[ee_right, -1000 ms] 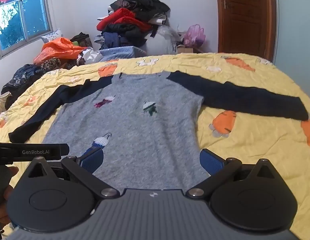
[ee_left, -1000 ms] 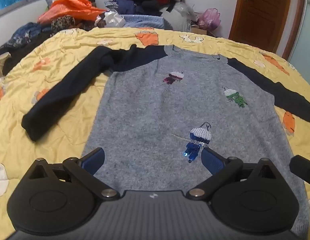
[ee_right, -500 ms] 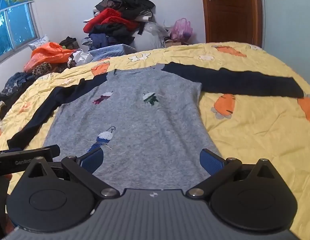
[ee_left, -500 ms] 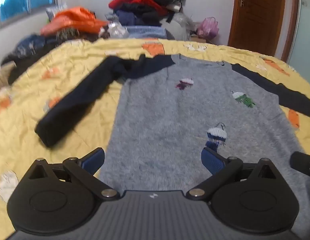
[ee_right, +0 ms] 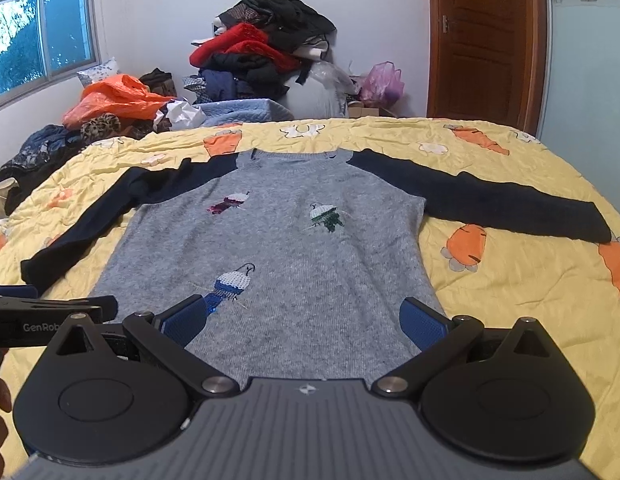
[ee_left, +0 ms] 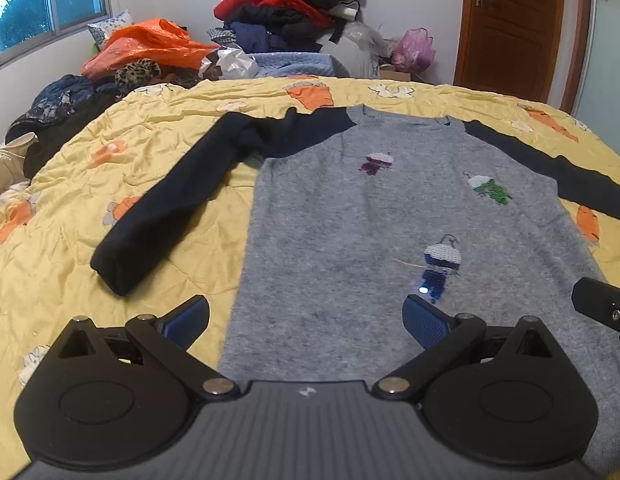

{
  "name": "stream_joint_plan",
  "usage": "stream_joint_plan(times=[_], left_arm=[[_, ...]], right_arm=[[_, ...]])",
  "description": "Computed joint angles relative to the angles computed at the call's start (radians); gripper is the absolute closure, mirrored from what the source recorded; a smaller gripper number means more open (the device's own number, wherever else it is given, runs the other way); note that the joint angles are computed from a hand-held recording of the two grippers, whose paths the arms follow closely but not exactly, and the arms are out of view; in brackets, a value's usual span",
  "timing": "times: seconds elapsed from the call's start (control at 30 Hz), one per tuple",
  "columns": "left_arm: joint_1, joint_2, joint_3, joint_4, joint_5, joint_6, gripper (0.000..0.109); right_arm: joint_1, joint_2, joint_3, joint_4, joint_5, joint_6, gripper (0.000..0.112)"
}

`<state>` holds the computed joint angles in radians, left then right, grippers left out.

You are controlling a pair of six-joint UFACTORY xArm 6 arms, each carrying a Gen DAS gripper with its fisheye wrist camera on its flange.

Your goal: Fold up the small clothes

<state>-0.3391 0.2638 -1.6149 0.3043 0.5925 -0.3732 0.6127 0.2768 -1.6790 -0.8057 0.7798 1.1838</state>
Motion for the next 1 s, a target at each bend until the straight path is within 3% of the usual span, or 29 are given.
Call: stream_joint_plan(times=[0.33,1.0], left_arm=[[-0.024,0.013,-0.025,0.009,0.012,-0.041,0.006],[-0.038,0.207,-0.290,0.007,0.137,-0.038,0.006]], right_arm=[[-0.037,-0.099,0.130,-0.004,-0.073,0.048,0.009],[-0.127,-0.039,0.111,0.101,-0.186,-0.028,0.010]])
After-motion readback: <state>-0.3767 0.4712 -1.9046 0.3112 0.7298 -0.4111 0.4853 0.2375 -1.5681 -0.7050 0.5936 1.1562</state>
